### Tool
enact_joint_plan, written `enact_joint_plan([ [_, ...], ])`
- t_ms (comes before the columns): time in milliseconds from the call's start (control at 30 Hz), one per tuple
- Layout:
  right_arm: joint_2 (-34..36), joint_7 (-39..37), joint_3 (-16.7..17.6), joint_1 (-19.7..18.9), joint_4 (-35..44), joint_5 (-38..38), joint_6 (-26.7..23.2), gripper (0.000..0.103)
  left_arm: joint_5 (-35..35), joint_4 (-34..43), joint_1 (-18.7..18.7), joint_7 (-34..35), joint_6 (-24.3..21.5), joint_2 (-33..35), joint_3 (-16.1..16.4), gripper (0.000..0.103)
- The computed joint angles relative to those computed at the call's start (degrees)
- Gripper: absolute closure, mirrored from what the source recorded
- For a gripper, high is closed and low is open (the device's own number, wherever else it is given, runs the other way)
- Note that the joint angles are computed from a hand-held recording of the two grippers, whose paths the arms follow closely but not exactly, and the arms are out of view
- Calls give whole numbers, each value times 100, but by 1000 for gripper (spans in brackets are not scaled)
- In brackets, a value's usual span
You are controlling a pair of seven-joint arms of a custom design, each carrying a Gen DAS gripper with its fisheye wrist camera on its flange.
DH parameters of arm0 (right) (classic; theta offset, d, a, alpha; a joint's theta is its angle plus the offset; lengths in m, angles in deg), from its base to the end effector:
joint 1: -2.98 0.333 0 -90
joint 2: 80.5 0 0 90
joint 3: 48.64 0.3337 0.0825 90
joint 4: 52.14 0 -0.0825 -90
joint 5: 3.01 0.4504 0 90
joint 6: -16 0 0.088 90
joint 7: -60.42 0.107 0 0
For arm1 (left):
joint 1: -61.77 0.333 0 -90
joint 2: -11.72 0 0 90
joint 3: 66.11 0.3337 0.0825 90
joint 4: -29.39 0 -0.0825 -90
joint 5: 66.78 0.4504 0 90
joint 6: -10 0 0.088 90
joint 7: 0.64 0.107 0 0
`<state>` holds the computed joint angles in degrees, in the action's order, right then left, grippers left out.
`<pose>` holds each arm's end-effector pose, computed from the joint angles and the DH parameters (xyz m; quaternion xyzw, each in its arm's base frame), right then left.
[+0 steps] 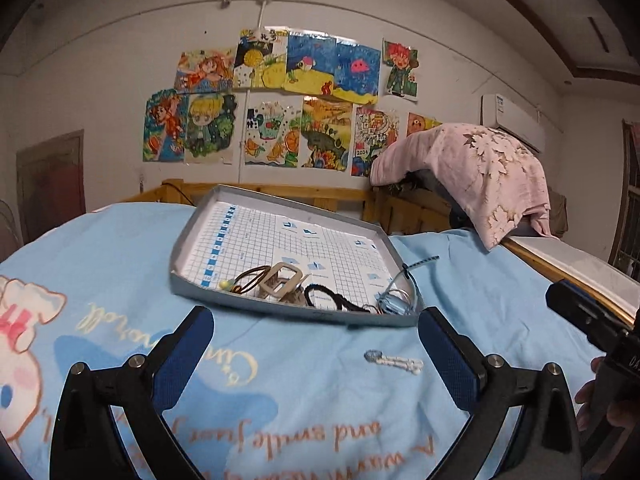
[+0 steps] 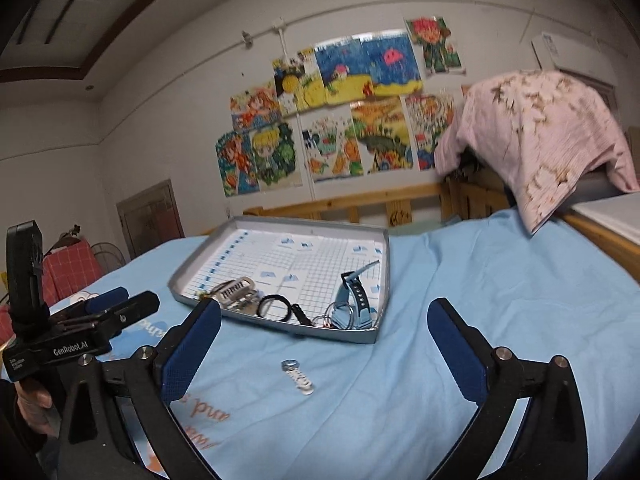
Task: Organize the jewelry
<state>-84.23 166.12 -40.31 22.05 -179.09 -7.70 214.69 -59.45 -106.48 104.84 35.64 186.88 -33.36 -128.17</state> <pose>0.5347 0.2901 0.5511 -0.6391 0.4668 -0.2589 0.5537 0.4754 -0.2776 0.5540 -0.6237 0.5160 -0.4129 0.4175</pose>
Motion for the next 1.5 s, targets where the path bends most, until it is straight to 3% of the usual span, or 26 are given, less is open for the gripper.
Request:
enact_joint_plan([
  [133,-393,-411,284,-99,-487,549,260,2,-33,-366,-416,-79,-160,-408,188,0],
  [267,-693,-369,367,-93,-855,501,218,2,0,-696,-817,-244,-336,-736,332,0],
  [533,-1298,-1066,1643,-986,-1487,1697,222,2,199,-1230,-1461,-499,-558,-1094,553,0],
  [700,-1574,-1284,2327,-1524,-1694,2203,269,2,302,-1422,-1660,-760,-695,-1164,582,0],
  [800,-1770,-1534,3131,-2209,-1755,2714,345,2,368,-1524,-1785,-887,-692,-1148,639,0],
  [900,-1925,-1615,3544,-2559,-1824,2971,429,2,441,-1553,-1847,-984,-724,-1133,671,0],
  [1133,-2007,-1411,3684,-2774,-1789,2806,250,2,646,-1485,-1844,-1003,-709,-1011,741,0],
  [1400,-1746,-792,2827,-2265,-1542,1739,-147,2,859,-1075,-1452,-951,-834,-759,716,0],
  [1467,-1684,-716,2914,-2431,-1429,1583,-206,2,918,-945,-1270,-949,-818,-651,679,0],
  [1500,-1701,-709,3166,-2727,-1347,1596,-295,2,937,-890,-1181,-966,-804,-616,653,0],
])
